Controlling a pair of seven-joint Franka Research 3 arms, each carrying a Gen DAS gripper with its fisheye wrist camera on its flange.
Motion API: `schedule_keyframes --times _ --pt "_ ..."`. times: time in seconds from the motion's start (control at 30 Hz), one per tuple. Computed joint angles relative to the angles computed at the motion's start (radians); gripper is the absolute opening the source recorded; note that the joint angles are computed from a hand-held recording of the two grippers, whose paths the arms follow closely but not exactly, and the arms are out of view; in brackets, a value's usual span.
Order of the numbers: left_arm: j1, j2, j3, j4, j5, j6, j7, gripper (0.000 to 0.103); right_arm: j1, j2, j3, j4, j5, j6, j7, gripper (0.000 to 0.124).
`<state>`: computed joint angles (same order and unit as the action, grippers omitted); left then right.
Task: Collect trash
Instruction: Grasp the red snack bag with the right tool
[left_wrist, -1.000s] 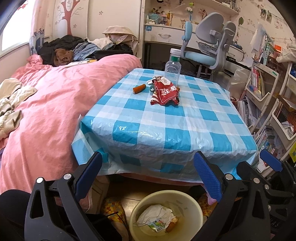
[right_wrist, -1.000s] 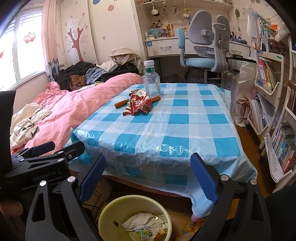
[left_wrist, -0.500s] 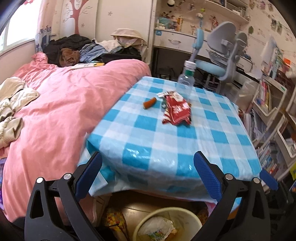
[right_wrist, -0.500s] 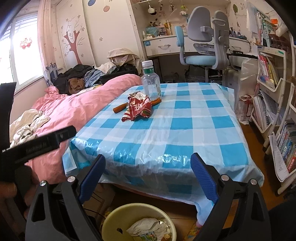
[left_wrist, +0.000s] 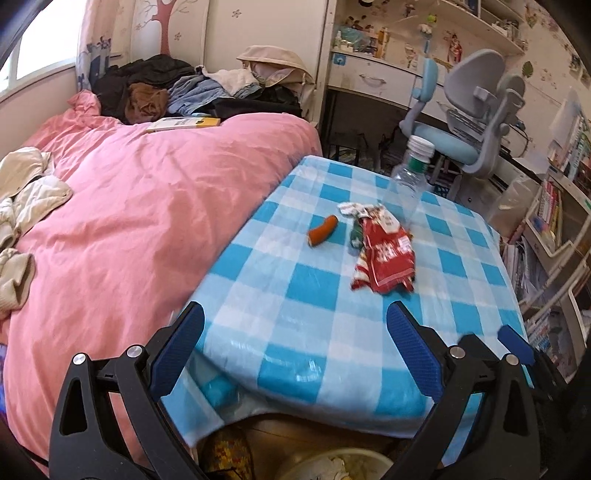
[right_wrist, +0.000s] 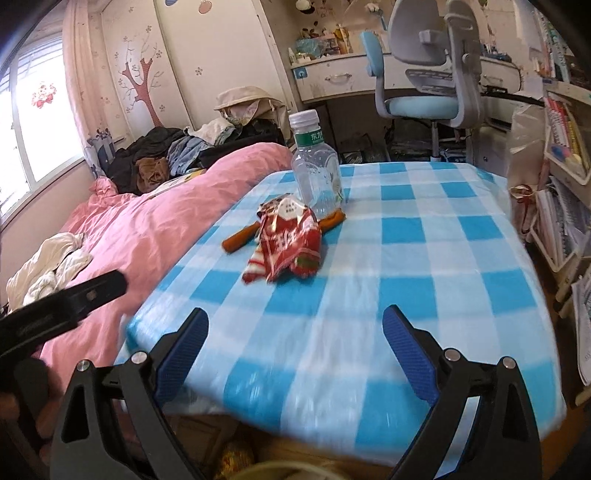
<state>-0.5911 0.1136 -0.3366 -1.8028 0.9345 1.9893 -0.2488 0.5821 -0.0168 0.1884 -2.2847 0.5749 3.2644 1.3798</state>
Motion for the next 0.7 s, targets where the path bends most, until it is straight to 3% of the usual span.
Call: schedule_keyframes --times 0.17,0.33,0.7 --pt "0.034 0.033 0.029 0.034 -0.016 0.038 0.037 0.095 0.002 0.145 -0.066 0.173 -0.215 -0.095 0.151 0.09" --pt "0.047 0.09 0.055 0.099 -0.021 0.046 0.096 0.095 -0.023 0.242 -0.07 0.306 -0.286 -0.181 0.217 0.082" --pt "0.02 0.174 0.095 0.206 -0.007 0.057 0.192 0.095 -0.124 0.348 0.015 0.461 -0.215 -0.324 0.141 0.068"
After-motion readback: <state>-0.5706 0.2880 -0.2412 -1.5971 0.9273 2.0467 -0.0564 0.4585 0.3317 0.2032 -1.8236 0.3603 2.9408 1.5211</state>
